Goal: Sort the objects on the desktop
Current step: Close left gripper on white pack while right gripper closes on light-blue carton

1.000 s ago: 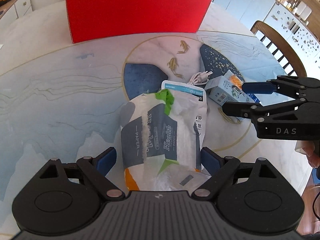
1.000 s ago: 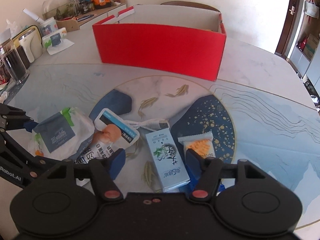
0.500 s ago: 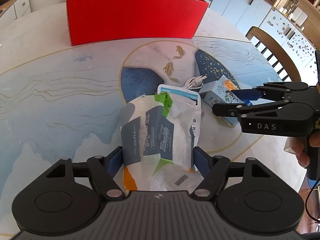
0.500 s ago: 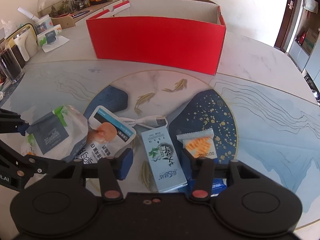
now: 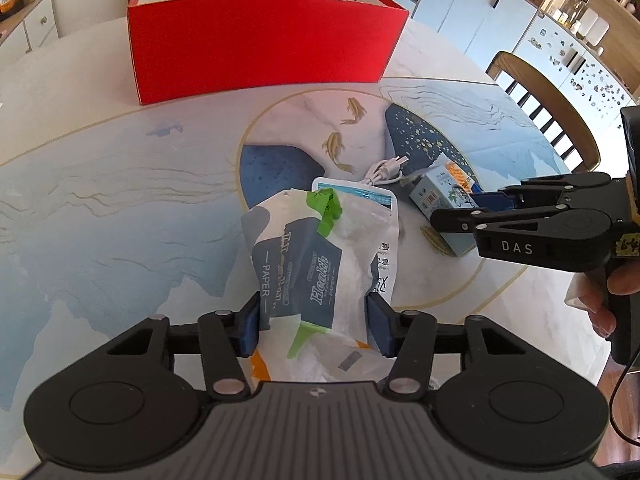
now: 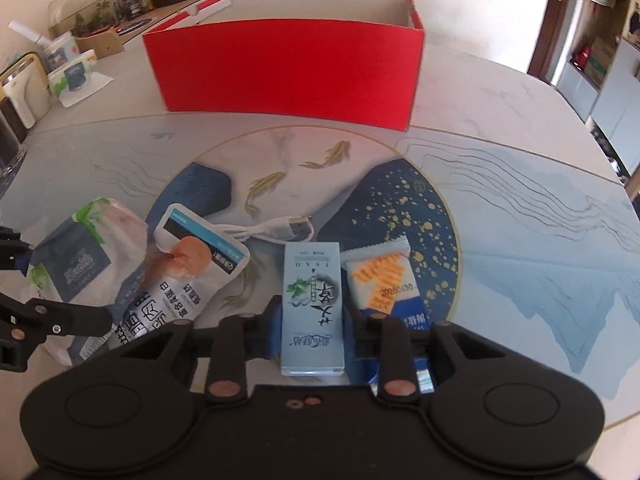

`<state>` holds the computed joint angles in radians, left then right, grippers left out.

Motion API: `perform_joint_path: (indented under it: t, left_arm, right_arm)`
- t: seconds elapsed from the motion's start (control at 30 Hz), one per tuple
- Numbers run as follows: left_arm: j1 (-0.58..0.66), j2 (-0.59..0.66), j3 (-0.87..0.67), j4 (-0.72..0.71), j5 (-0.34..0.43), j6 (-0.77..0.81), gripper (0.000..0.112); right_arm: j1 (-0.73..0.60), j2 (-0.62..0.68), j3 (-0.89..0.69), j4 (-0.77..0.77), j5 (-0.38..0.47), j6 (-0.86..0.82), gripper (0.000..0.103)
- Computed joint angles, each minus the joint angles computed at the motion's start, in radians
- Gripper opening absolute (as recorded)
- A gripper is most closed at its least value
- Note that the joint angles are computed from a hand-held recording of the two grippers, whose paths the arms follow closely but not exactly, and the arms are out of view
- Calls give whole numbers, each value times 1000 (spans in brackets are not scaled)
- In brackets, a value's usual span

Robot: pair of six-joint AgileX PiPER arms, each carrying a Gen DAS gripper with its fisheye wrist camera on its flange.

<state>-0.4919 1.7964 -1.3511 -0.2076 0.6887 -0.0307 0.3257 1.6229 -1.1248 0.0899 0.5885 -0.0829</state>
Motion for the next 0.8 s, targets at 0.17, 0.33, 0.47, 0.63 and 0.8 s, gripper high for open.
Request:
perform_joint_path:
  t: [0.17, 0.33, 0.47, 0.63, 0.8]
  left_arm:
    - [1, -23, 22, 0, -23, -1, 47]
    - [5, -45, 30, 3, -29, -9, 47]
    - [7, -57, 23, 7, -17, -26, 47]
    - [7, -70, 8, 12, -6, -55, 47]
    - [1, -79, -13, 28, 2, -88, 47]
  right_arm:
    - [12, -19, 14, -21, -5, 35, 28]
    - [14, -43, 17, -14, 4, 40, 28]
    - [4, -68, 21, 32, 15, 8, 28]
    - [1, -95, 4, 40, 39, 29, 28]
    - [4, -116, -22, 46, 60, 42, 28]
